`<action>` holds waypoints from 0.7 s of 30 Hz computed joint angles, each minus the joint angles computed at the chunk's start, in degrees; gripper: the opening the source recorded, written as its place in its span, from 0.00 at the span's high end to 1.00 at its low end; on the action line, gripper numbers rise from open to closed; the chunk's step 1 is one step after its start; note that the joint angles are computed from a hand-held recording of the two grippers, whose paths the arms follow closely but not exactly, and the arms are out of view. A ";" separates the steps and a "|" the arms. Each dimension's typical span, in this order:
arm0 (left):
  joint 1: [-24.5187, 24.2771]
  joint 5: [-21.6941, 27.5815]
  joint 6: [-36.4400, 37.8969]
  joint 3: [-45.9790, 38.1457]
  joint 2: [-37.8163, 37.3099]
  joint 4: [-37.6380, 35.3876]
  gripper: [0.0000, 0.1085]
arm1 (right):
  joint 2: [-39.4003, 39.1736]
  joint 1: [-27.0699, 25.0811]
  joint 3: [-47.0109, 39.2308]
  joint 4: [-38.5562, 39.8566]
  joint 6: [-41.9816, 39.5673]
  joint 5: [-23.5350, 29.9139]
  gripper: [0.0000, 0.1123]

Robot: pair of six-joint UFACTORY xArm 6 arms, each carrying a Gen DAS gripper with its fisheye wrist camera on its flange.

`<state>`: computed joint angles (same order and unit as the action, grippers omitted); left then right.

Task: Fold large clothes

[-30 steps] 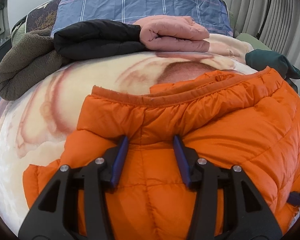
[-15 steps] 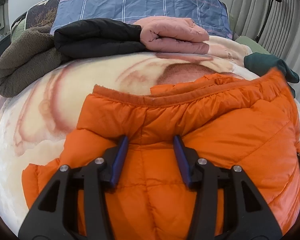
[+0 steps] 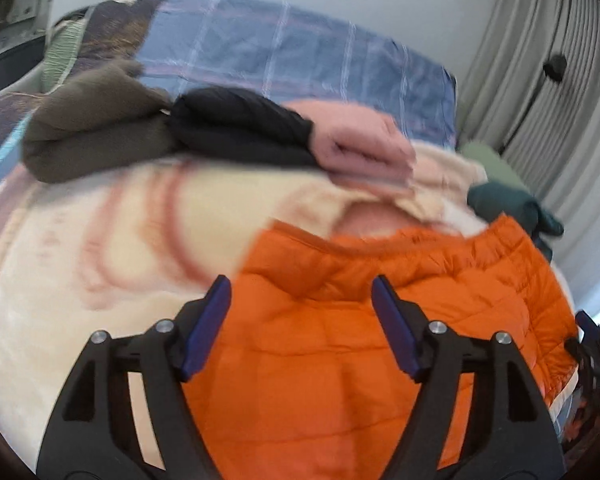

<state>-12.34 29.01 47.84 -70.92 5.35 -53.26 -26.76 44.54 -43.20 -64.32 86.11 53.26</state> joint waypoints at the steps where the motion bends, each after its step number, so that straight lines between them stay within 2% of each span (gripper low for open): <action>1: 0.84 0.39 0.19 0.06 -0.07 -0.10 0.29 | 1.07 0.86 -0.61 -1.59 -1.38 -2.12 0.37; 3: 2.73 2.69 -2.79 -0.57 1.06 2.94 0.28 | 5.06 2.46 -2.87 -5.67 -4.81 -9.65 0.32; 4: 3.55 4.57 -4.79 -1.13 1.94 4.73 0.28 | 8.28 3.31 -4.52 -7.31 -7.53 -15.18 0.30; 5: 4.20 6.10 -7.28 -1.46 2.67 6.57 0.28 | 10.52 3.64 -5.80 -6.94 -10.43 -18.31 0.30; 7: 5.12 8.14 -8.74 -1.48 3.76 6.95 0.28 | 15.76 5.89 -9.30 -5.33 -16.39 -20.05 0.30; 11: 6.61 12.46 -4.93 -1.41 4.02 2.24 0.28 | 23.87 9.51 -15.65 -2.53 -27.05 -21.07 0.30; 15: 8.08 16.53 -3.74 -3.47 5.64 0.73 0.28 | 28.13 9.50 -19.19 -0.05 -32.64 -22.71 0.30; 21: 9.03 21.44 -2.12 -5.74 7.73 -0.58 0.29 | 35.96 12.16 -27.30 1.12 -34.67 -13.01 0.30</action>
